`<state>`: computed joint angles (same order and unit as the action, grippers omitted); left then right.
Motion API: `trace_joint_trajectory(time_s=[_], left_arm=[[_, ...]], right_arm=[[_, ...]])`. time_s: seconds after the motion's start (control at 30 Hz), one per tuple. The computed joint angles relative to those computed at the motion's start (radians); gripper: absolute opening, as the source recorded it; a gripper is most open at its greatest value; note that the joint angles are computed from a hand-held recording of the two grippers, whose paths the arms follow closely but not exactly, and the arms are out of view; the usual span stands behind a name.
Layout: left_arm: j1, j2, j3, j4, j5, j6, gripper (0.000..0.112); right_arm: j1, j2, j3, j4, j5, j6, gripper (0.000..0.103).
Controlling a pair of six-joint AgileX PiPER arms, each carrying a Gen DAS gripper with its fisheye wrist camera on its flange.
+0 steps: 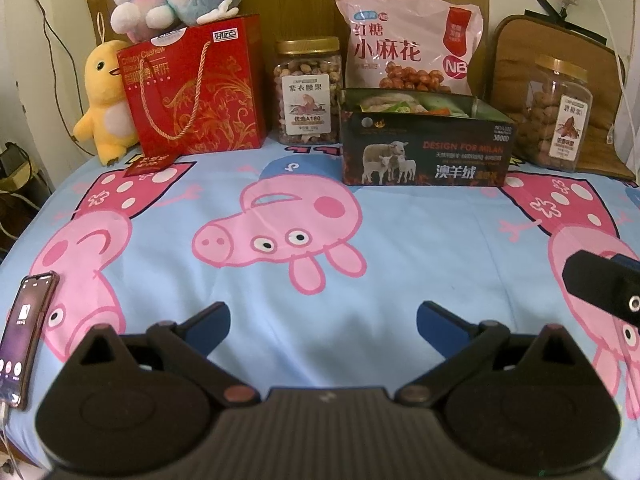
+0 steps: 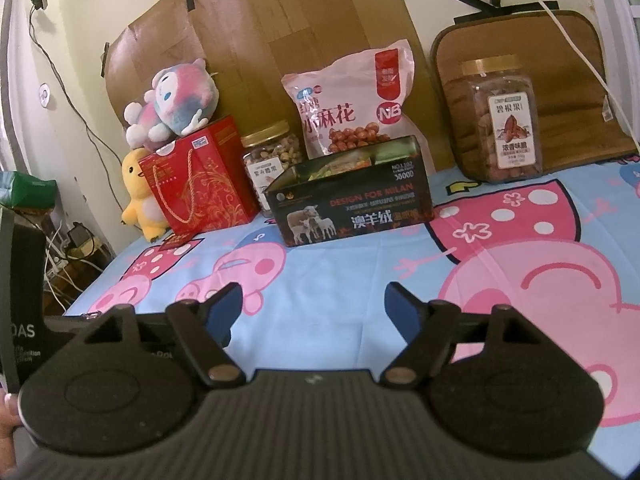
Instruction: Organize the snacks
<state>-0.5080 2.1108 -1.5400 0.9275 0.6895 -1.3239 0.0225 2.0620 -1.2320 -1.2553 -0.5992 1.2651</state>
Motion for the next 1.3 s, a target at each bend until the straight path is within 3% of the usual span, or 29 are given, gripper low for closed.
trace_joint_trajectory(time_s=[0.5, 0.87, 1.13, 1.3], left_arm=[[0.006, -0.004, 0.005, 0.014, -0.003, -0.015, 0.103], [-0.024, -0.012, 0.027, 0.151, 0.037, -0.125, 0.103], [-0.021, 0.006, -0.003, 0.121, 0.061, -0.088, 0.103], [-0.018, -0.009, 0.019, 0.127, 0.032, -0.098, 0.103]], right_arm=[[0.012, -0.005, 0.012, 0.031, 0.008, -0.051, 0.079], [0.011, -0.015, 0.024, 0.068, 0.000, -0.097, 0.079], [0.013, -0.015, 0.028, 0.077, 0.000, -0.105, 0.079], [0.012, -0.015, 0.026, 0.072, -0.001, -0.102, 0.079]])
